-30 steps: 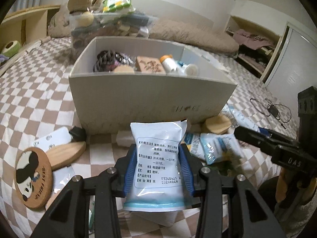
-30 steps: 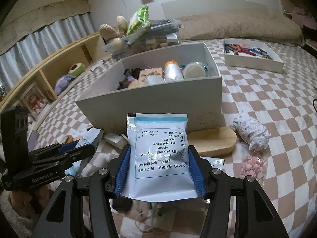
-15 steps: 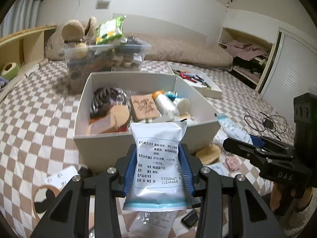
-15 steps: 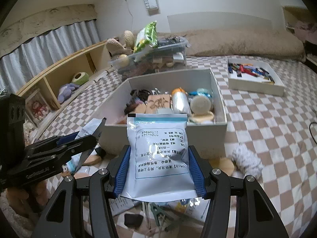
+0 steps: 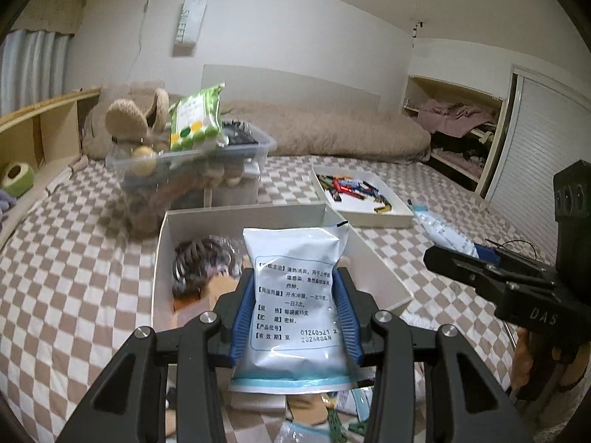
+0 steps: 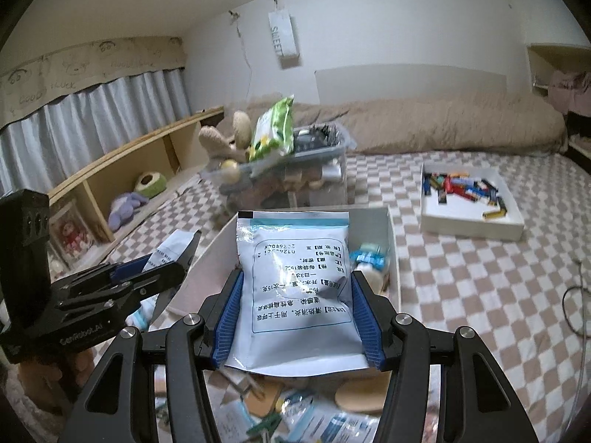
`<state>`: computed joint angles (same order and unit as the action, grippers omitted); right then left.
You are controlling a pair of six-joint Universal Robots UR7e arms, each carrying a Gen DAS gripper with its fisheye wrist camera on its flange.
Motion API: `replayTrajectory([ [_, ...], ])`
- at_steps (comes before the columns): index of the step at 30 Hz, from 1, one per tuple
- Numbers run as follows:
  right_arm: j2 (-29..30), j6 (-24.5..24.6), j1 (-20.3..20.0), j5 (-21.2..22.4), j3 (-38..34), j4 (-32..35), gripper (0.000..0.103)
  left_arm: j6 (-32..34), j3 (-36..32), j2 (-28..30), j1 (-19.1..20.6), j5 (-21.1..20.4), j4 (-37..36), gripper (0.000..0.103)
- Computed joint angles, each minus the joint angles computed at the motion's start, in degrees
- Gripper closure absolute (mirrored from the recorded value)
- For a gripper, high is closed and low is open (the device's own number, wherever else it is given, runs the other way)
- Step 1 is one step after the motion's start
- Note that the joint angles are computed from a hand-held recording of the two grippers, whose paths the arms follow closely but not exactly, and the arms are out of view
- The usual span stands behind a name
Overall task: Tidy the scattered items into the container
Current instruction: 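Lift both packets and carry them over the white box, then open the left tool to drop its packet into the box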
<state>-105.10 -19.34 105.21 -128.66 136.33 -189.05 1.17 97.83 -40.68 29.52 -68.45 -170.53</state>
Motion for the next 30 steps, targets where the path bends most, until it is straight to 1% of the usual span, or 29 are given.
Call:
replayTrajectory([
  [6, 1.5, 0.2, -1.7, 3.6, -3.7, -0.6, 0.046, 1.8, -4.4, 2.1, 0.9, 0.6, 0.5, 0.061],
  [10, 2.6, 0.7, -3.6, 6.7, -5.8, -0.3, 0.046, 2.2, -7.5, 3.8, 2.0, 0.9, 1.5, 0.061],
  [17, 4.8, 1.2, -6.6, 9.9, -8.8, 1.0, 0.046, 2.0, -11.7, 6.5, 3.9, 0.6, 4.0, 0.061],
  [22, 5.4, 1.9, -9.4, 11.9, -8.9, 2.1, 0.046, 2.3, -14.9, 8.6, 5.0, 0.2, 5.9, 0.061],
  [26, 5.0, 3.0, -12.5, 13.4, -8.2, 3.6, 0.046, 0.5, -16.4, 10.1, 6.3, -1.5, 8.6, 0.061],
  [30, 4.0, 4.2, -15.3, 15.2, -7.4, 4.9, 0.046, -1.6, -17.4, 11.6, 7.2, -2.3, 11.2, 0.061],
])
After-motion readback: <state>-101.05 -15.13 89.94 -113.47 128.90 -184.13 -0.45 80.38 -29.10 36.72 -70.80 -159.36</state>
